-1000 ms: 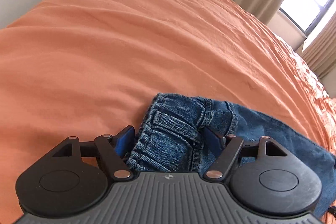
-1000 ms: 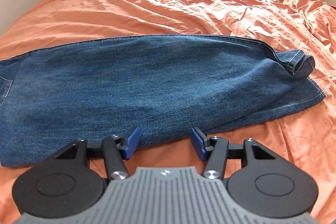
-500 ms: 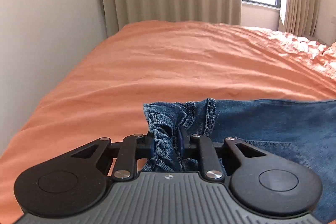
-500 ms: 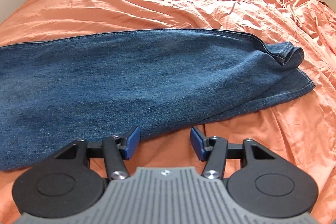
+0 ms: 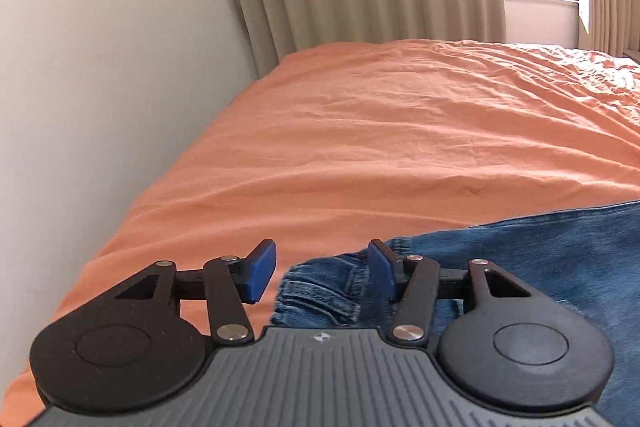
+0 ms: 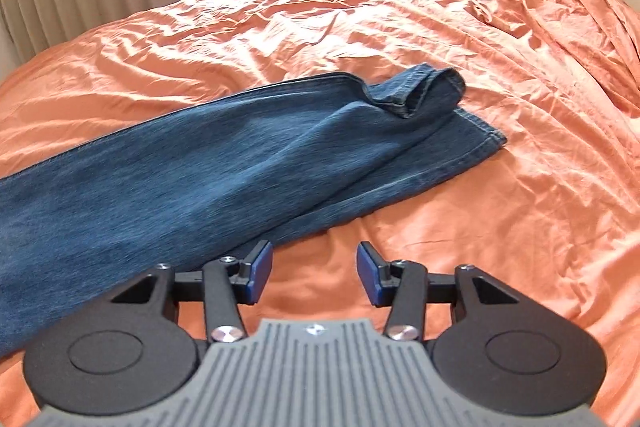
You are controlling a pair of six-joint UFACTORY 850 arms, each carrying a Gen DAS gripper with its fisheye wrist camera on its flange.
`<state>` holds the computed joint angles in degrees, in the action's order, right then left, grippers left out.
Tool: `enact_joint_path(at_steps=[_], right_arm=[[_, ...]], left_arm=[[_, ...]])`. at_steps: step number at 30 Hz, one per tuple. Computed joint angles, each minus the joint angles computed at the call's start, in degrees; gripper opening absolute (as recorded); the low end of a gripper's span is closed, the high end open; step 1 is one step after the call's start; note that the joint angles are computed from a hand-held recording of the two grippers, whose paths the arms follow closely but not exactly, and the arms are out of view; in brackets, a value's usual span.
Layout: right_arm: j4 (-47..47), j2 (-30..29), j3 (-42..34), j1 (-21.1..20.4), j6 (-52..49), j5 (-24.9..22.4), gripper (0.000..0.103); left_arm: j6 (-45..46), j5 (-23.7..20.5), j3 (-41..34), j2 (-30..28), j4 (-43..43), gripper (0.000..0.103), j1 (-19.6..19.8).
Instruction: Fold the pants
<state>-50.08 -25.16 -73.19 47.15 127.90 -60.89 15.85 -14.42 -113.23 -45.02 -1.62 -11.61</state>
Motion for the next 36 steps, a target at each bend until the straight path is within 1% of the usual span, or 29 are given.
enact_joint_path(at_steps=[2, 4, 5, 6, 8, 9, 10, 12, 14, 15, 16, 17, 18, 21, 25, 28, 30, 31, 32, 34, 35, 36], right_arm=[[-2.12, 2.80, 4.45, -1.35, 3.60, 0.78, 0.043], [-4.68, 5.79, 9.33, -3.27, 8.90, 3.49, 0.042], [-5.87, 6.96, 11.39, -4.25, 10.94, 4.84, 0.037], [-6.96, 8.05, 13.44, -5.43, 12.84, 6.22, 0.034], [-8.38, 9.47, 16.27, -7.74, 15.12, 8.43, 0.033], [-9.45, 10.05, 17.52, -8.99, 16.10, 9.47, 0.033], [-11.04, 10.50, 18.55, -10.15, 16.91, 10.44, 0.033], [-14.26, 11.08, 19.94, -12.41, 17.41, 12.90, 0.033], [-16.48, 10.49, 19.51, -14.56, 13.04, 16.30, 0.031], [-17.81, 10.22, 19.34, -15.30, 11.00, 17.78, 0.027], [-19.45, 9.81, 18.97, -16.48, 8.23, 20.30, 0.019], [-20.39, 9.35, 18.54, -17.53, 6.42, 22.04, 0.015], [-20.90, 8.84, 18.04, -18.53, 5.10, 22.91, 0.015], [-24.01, 7.89, 17.26, -21.61, 5.87, 22.93, 0.015], [-25.86, 9.39, 18.43, -23.95, 9.40, 19.26, 0.015], [-27.52, 13.05, 21.95, -24.32, 14.04, 19.51, 0.015], [-26.93, 14.94, 23.87, -23.79, 14.73, 19.56, 0.017], [-26.48, 15.63, 24.66, -23.18, 15.07, 18.57, 0.017], [-26.46, 16.36, 25.64, -22.62, 16.27, 17.69, 0.021], [-27.14, 17.61, 27.50, -22.69, 18.86, 18.62, 0.027], [-27.01, 17.95, 28.10, -22.91, 19.85, 19.65, 0.027], [-27.41, 18.51, 29.07, -23.22, 22.35, 21.98, 0.027]], left_arm=[[5.63, -2.06, 0.66, 1.08, -9.19, 0.062, -0.55], [7.49, -6.04, 0.26, 1.27, -15.24, 0.062, -1.34], [8.10, -8.22, -0.19, 1.05, -17.14, 0.062, -1.65], [8.46, -10.76, -0.96, 0.43, -18.48, 0.061, -2.14], [6.71, -12.86, -1.16, -0.35, -16.04, 0.056, -3.54], [4.94, -13.41, -1.39, -0.94, -13.47, 0.050, -4.33], [3.73, -13.73, -1.26, -1.28, -11.87, 0.047, -4.90], [1.12, -14.78, -1.14, -2.23, -9.15, 0.046, -5.91], [-2.04, -16.52, -1.55, -3.20, -4.86, 0.045, -6.86], [-4.54, -16.42, -1.19, -3.45, -1.68, 0.044, -7.44], [-6.66, -15.82, -0.84, -3.63, 0.92, 0.044, -7.89], [-8.48, -15.38, -0.43, -3.63, 2.78, 0.044, -8.21], [-10.15, -15.30, -0.48, -3.77, 3.85, 0.044, -8.39], [-13.33, -15.50, -1.05, -4.32, 5.06, 0.044, -8.64], [-14.37, -14.79, -0.60, -4.43, 4.80, 0.044, -8.57], [-15.96, -13.50, 0.88, -3.71, 6.35, 0.044, -8.80], [-17.34, -12.98, 1.51, -3.40, 7.96, 0.044, -9.04], [-17.80, -13.18, 1.01, -3.69, 8.46, 0.044, -9.13], [-18.16, -13.12, 1.07, -3.66, 8.71, 0.044, -9.16], [-18.73, -13.03, 1.24, -3.57, 9.16, 0.044, -9.24], [-18.80, -13.08, 1.19, -3.58, 9.28, 0.044, -9.26], [-18.92, -13.13, 1.14, -3.60, 9.30, 0.044, -9.26]])
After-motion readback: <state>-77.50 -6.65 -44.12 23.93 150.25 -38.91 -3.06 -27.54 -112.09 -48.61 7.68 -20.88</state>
